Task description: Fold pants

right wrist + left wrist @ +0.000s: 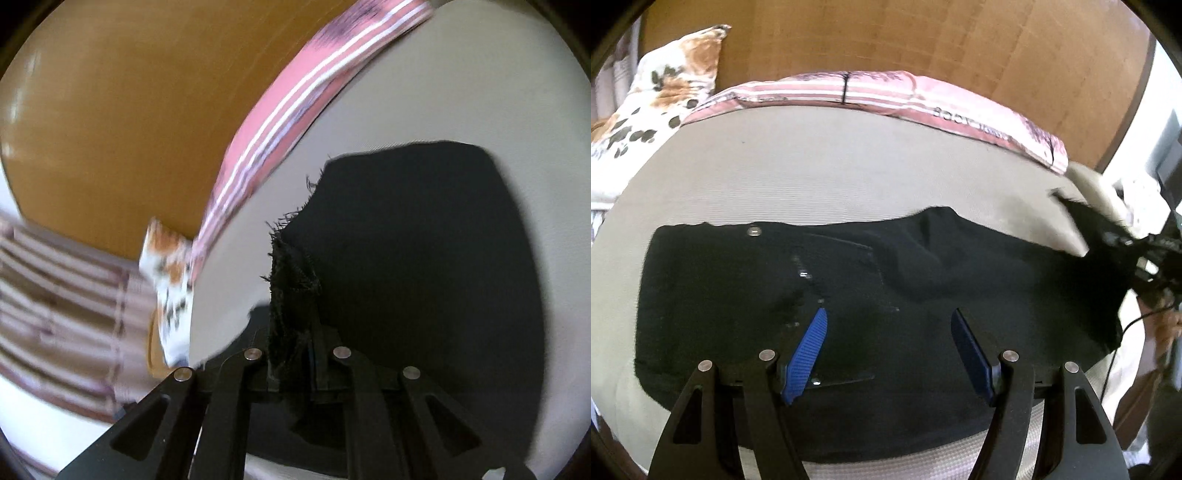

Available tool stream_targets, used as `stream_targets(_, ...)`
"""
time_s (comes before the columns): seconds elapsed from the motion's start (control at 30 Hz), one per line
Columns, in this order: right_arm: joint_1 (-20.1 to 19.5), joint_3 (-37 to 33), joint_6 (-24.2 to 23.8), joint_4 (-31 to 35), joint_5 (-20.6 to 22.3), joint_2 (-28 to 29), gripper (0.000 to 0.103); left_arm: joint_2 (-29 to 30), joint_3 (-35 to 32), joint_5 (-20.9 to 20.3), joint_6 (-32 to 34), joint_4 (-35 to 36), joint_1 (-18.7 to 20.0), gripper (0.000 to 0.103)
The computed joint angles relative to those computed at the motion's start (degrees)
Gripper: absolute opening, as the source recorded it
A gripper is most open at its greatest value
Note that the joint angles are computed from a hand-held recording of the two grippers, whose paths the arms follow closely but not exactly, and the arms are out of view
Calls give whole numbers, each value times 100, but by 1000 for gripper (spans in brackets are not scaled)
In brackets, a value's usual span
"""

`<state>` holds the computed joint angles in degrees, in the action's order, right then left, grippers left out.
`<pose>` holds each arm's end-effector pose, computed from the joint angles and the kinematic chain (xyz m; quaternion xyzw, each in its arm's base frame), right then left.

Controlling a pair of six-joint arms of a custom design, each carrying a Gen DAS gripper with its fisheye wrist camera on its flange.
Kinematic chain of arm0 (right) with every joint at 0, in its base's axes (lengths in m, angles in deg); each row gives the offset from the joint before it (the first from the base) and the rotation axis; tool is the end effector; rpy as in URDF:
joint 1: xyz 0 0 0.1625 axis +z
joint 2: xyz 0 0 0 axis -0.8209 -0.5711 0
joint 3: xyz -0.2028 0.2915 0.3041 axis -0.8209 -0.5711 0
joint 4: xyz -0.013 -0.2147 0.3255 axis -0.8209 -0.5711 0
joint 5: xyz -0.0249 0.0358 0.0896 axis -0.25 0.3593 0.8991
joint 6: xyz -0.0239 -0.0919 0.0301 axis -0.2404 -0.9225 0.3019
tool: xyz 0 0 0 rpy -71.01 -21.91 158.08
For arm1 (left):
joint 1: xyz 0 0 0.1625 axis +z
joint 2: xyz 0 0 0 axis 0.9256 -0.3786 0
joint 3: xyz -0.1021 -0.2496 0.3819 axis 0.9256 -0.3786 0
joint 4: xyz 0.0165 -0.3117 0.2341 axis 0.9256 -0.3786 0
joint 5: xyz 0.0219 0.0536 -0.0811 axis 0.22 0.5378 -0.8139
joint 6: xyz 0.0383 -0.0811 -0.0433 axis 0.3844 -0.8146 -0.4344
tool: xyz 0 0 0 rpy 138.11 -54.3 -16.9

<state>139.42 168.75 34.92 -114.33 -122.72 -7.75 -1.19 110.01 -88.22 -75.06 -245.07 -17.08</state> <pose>0.0811 -0.7125 0.1953 -0.0297 0.9837 -0.1602 0.0757 -0.1559 -0.5213 0.1631 -0.0139 0.9025 -0.3250 0.2822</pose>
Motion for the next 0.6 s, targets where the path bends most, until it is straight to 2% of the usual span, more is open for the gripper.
stream_targets(0.13, 347, -39, -376, 439, -201, 375, 9, -199, 182, -25, -203, -40, 0, 70)
stream_targets(0.37, 868, 381, -1526, 168, -1562, 692, 10, -360, 317, -258, -347, -140, 99, 70)
stream_targets(0.47, 910, 541, -1802, 60, -1722, 640, 10, -353, 303, -362, -290, -202, 131, 70)
stream_targets(0.6, 962, 683, -2198, -100, -1916, 598, 12, -299, 198, -720, -167, -306, 235, 70)
